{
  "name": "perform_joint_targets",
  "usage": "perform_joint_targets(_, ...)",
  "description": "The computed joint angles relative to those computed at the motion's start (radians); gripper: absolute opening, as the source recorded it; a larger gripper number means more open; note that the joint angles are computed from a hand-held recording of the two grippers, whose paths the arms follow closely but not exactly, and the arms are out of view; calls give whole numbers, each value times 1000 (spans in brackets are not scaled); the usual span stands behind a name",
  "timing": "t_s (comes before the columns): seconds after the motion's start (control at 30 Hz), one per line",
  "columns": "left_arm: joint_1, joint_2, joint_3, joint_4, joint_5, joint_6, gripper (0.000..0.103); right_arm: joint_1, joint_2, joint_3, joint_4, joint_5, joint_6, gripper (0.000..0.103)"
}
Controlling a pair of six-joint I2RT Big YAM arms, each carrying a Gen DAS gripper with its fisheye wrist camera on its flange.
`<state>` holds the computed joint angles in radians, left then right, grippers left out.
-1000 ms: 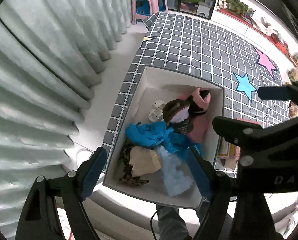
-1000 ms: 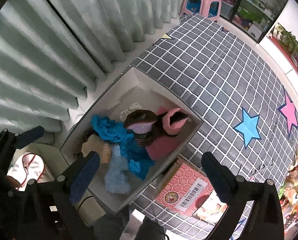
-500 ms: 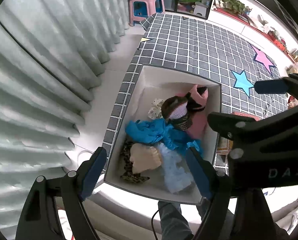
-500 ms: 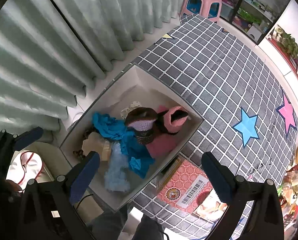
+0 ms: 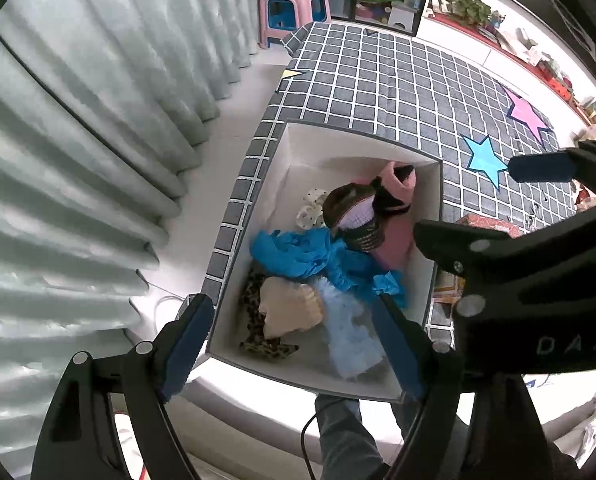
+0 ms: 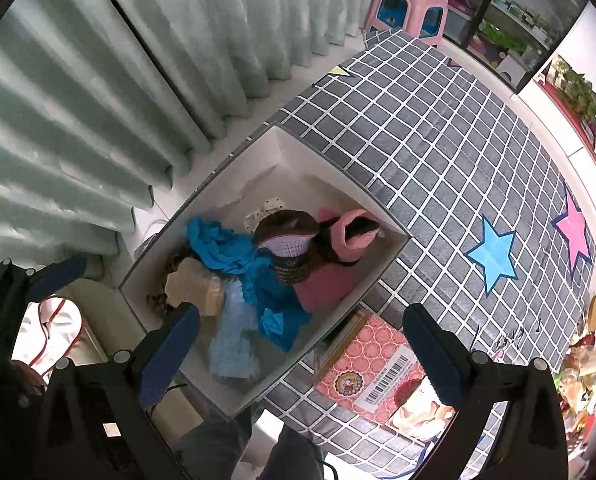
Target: Organize soft objects
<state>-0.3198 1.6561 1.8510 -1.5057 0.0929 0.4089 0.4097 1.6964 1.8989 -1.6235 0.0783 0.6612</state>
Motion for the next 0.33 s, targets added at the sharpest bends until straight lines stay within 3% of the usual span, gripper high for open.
perform_joint_targets(0.23, -1, -7, -7, -1, 2, -14, 84, 2, -2, -2, 0, -1, 0, 102)
perform_joint_targets(0.33, 11, -6, -10, -4, 47, -30, 84, 3, -2, -1, 0, 2, -1, 102)
